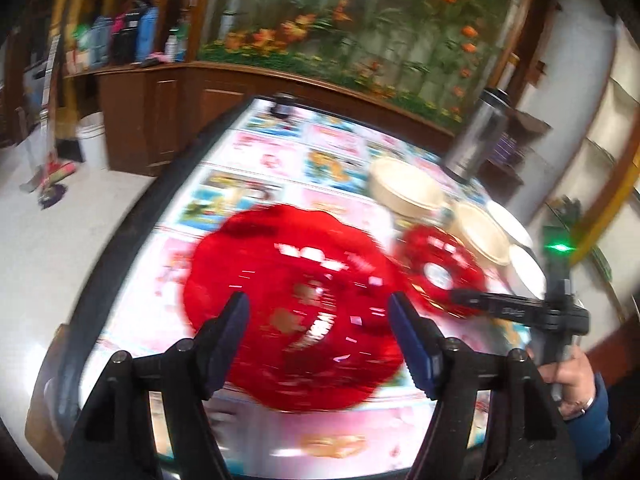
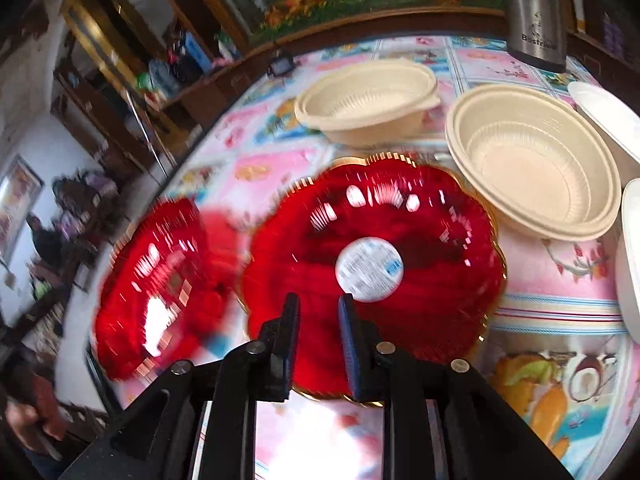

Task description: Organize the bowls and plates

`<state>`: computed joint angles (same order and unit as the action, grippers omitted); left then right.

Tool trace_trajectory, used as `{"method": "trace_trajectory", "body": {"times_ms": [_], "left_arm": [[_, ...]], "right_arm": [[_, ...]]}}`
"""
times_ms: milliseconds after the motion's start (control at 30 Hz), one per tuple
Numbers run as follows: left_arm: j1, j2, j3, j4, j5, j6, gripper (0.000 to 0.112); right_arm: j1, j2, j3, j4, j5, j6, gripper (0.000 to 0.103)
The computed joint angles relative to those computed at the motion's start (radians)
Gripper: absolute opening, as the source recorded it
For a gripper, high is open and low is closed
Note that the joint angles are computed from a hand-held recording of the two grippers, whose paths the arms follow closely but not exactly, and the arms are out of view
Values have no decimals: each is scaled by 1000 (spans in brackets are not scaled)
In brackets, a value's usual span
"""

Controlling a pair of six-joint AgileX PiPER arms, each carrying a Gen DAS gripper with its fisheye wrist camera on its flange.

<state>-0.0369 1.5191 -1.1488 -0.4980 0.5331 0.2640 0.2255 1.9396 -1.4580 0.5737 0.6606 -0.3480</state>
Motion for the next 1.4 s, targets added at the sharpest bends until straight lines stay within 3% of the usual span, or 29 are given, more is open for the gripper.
{"method": "trace_trajectory", "body": {"times_ms": [200,300,400,467,567,600,733,1133,1400], "left_arm": [[-123,45,-47,28,22,-29,70],[-173,73,-73,28,35,-33,70],[-229,105,-96,20,41,-30,70],[-270,138,-122,20,47,-33,70],[-336,191,-171,68,54,-83,70],[-351,210,-188,80,60,-95,70],[-408,263,-233,147,69,-161,70],[-434,330,-297,240,80,-274,70],[-429,444,-433,327,131,-365,70]], "right_arm": [[-47,-85,139,34,22,-134,32],[-78,-167,233,4,40,-172,40],[-165,-288,370,102,56,-338,41],[-242,-362,452,203,42,-449,41],[-338,-460,560,298,-66,-530,41],[-370,-467,578,340,-86,-555,41],[-496,-403,571,482,6,-641,40],[-507,-339,568,590,50,-742,40],[-486,-339,561,589,55,-734,40]]}}
